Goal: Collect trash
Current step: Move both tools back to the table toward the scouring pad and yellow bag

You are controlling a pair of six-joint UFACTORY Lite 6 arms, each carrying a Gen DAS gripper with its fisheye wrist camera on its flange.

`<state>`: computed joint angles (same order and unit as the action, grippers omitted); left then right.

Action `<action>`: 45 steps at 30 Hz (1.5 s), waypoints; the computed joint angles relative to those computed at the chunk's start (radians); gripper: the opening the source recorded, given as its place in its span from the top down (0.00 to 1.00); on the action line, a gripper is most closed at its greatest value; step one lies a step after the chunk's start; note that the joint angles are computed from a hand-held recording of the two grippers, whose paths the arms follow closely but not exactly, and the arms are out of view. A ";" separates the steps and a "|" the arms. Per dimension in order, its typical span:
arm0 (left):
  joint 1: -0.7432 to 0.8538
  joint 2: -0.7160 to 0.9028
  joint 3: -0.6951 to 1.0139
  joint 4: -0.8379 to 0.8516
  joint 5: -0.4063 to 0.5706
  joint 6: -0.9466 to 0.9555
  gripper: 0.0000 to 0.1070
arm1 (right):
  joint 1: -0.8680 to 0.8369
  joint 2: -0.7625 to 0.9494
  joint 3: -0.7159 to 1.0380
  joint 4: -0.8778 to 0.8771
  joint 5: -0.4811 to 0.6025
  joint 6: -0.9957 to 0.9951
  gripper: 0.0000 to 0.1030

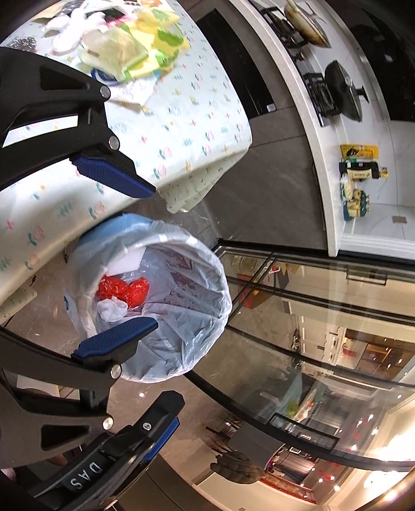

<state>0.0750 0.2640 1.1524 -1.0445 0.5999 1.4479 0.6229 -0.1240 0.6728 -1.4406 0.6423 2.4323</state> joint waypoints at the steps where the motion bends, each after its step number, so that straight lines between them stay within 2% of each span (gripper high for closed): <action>1: 0.021 -0.008 -0.004 -0.002 0.014 0.006 0.30 | 0.024 0.007 0.017 0.019 0.018 -0.016 0.53; 7: 0.153 -0.043 -0.011 0.008 0.089 0.035 0.29 | 0.139 0.059 0.113 0.081 0.088 -0.061 0.50; 12: 0.282 -0.076 -0.025 -0.017 0.147 0.109 0.25 | 0.229 0.123 0.215 0.125 0.145 -0.104 0.48; 20: 0.488 -0.044 0.039 -0.002 0.240 0.185 0.20 | 0.345 0.259 0.403 0.176 0.208 -0.161 0.46; 24: 0.574 0.034 0.135 0.041 0.303 0.162 0.20 | 0.388 0.357 0.528 0.205 0.217 -0.205 0.46; 30: 0.688 0.140 0.255 0.067 0.346 0.171 0.19 | 0.421 0.514 0.724 0.259 0.203 -0.296 0.46; 38: 0.807 0.385 0.556 0.142 0.404 0.076 0.19 | 0.431 0.767 1.036 0.346 0.183 -0.428 0.46; 45: 0.860 0.608 0.857 0.208 0.453 -0.029 0.19 | 0.413 1.052 1.420 0.478 0.184 -0.610 0.46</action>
